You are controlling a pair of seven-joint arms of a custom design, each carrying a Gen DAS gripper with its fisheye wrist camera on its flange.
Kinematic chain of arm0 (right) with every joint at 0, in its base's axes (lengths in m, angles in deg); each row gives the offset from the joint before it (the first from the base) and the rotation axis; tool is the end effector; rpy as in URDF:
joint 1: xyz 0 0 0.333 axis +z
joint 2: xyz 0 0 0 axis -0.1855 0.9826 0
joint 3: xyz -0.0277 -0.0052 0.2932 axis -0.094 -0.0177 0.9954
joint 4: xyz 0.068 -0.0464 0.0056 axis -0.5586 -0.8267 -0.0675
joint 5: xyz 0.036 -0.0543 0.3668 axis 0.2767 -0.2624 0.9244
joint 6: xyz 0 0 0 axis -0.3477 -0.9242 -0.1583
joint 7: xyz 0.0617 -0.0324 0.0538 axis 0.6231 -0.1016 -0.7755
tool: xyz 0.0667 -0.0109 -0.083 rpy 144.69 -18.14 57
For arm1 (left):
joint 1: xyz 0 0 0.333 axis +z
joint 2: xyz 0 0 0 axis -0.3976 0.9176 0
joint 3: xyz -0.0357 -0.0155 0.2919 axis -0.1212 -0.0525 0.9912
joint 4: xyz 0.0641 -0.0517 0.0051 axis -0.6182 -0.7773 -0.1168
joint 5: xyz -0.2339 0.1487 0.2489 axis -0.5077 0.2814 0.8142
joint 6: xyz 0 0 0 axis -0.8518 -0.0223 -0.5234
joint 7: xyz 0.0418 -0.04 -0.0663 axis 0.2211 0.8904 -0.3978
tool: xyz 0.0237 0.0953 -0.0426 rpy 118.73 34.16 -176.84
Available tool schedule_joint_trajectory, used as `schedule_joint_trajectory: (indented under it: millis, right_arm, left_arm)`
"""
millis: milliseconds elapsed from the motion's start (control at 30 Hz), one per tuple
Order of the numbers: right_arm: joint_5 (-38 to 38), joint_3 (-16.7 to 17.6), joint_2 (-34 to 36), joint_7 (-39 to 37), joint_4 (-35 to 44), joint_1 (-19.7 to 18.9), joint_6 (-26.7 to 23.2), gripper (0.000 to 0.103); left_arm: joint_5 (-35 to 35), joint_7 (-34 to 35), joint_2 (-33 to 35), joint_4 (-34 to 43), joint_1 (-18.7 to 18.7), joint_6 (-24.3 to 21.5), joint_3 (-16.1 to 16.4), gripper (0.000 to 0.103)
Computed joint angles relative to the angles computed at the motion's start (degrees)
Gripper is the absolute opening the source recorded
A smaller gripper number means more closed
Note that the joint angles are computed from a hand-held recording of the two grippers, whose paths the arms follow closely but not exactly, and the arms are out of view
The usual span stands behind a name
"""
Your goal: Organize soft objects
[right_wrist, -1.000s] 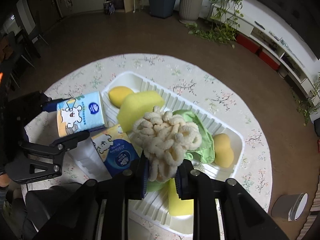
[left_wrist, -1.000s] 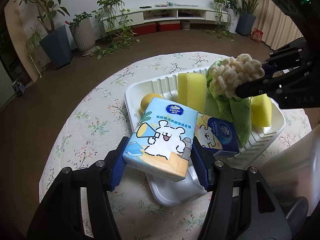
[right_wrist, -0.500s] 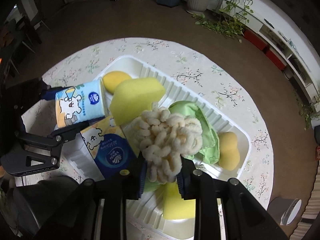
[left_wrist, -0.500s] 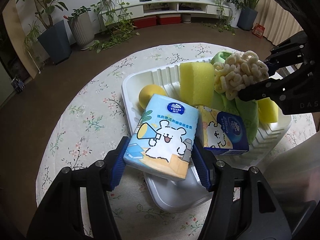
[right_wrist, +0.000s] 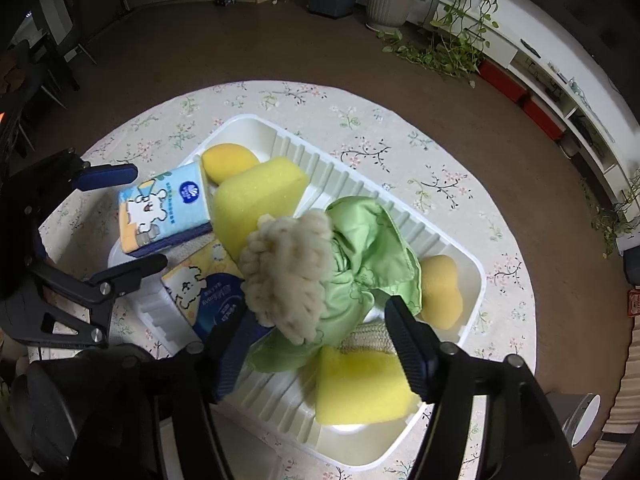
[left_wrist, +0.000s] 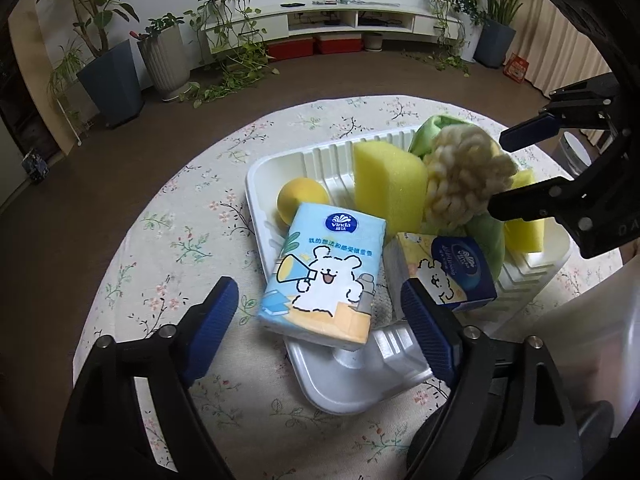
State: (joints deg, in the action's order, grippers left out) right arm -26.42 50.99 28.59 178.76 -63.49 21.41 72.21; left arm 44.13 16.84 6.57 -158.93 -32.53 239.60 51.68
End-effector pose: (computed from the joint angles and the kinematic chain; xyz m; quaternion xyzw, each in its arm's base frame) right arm 0.5401 0.4065 0.4360 -0.8526 0.4922 -0.1183 0.1297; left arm 0.5211 -0.1779 0.4382 -0.5050 0.8120 -0.2436 0.1622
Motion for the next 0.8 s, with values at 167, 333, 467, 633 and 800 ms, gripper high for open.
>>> schedule_joint_trajectory:
  millis: [167,333,467,633,800]
  right_arm:
    - [-0.1,0.0,-3.4,0.7,-4.1,-0.5,2.3,0.075]
    - [-0.1,0.1,-7.3,2.8,-8.9,-1.6,5.2,0.075]
    - [-0.5,0.3,-10.5,4.4,-12.5,-2.5,6.7,0.077]
    - [-0.3,0.9,-14.4,6.4,-17.2,-3.5,9.3,0.078]
    - [-0.8,1.2,-20.3,9.6,-24.2,-4.9,12.8,0.083]
  left_arm:
    - [0.4,-0.7,-1.4,-1.2,-0.1,0.0,0.0,0.087]
    - [0.5,-1.7,-3.4,-2.7,-0.1,0.7,0.4,0.090]
    - [1.4,-3.5,-5.1,-3.7,-0.2,1.0,0.5,0.092]
    - [1.8,-4.4,-7.7,-5.4,-0.6,1.4,0.7,0.097]
    - [1.7,-5.7,-11.4,-8.1,-0.7,2.0,1.4,0.103]
